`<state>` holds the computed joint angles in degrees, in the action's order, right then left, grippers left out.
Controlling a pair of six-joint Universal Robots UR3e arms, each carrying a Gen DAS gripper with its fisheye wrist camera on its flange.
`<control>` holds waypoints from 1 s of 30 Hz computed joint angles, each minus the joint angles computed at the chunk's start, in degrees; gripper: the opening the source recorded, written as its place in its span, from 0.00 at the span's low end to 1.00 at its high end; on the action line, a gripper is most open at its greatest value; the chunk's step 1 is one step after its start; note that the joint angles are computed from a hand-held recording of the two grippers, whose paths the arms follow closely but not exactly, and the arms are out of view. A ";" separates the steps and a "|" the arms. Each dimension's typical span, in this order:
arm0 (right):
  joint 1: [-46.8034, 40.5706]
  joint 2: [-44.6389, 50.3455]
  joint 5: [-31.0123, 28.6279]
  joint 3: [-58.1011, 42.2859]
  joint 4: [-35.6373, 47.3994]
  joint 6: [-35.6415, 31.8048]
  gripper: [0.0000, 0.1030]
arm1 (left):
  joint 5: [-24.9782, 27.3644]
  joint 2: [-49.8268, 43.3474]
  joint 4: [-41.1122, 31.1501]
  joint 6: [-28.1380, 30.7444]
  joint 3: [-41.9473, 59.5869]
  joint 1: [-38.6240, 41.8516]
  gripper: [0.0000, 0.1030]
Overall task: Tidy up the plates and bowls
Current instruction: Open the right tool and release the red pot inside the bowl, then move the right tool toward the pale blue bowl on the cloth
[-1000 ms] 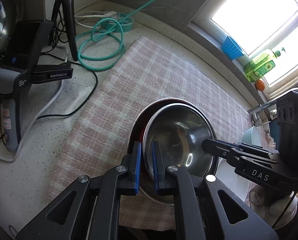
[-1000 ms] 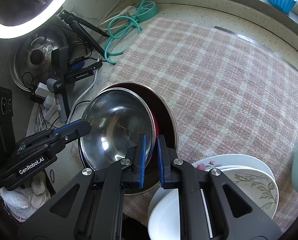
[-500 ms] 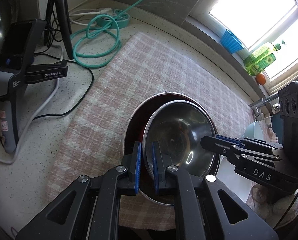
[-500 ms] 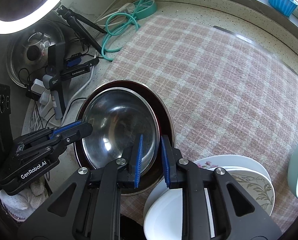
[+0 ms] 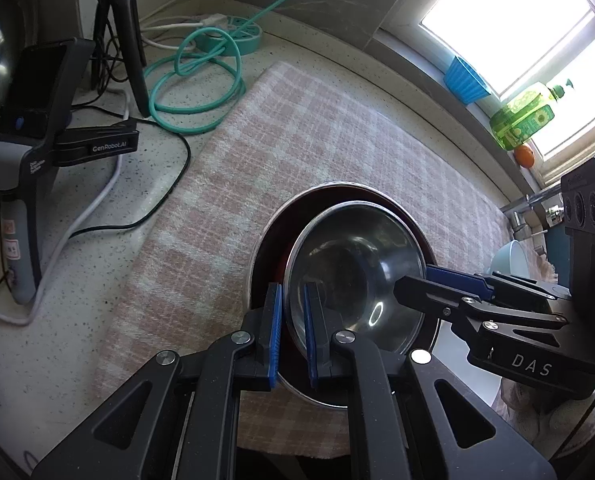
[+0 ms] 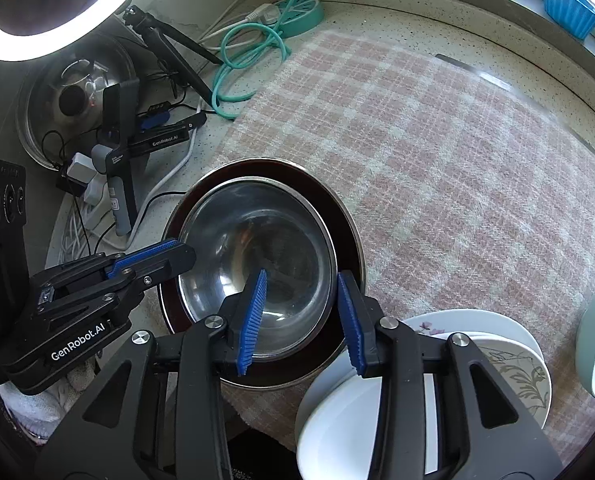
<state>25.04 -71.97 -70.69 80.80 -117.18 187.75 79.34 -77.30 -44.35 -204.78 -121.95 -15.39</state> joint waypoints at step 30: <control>-11.75 -21.49 2.40 17.26 -10.27 -1.73 0.98 | 9.16 -1.77 1.41 -1.83 9.12 -8.53 0.51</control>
<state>13.29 -93.46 -68.29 98.06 -127.45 186.02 88.51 -79.08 -42.95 -206.61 -112.83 -23.92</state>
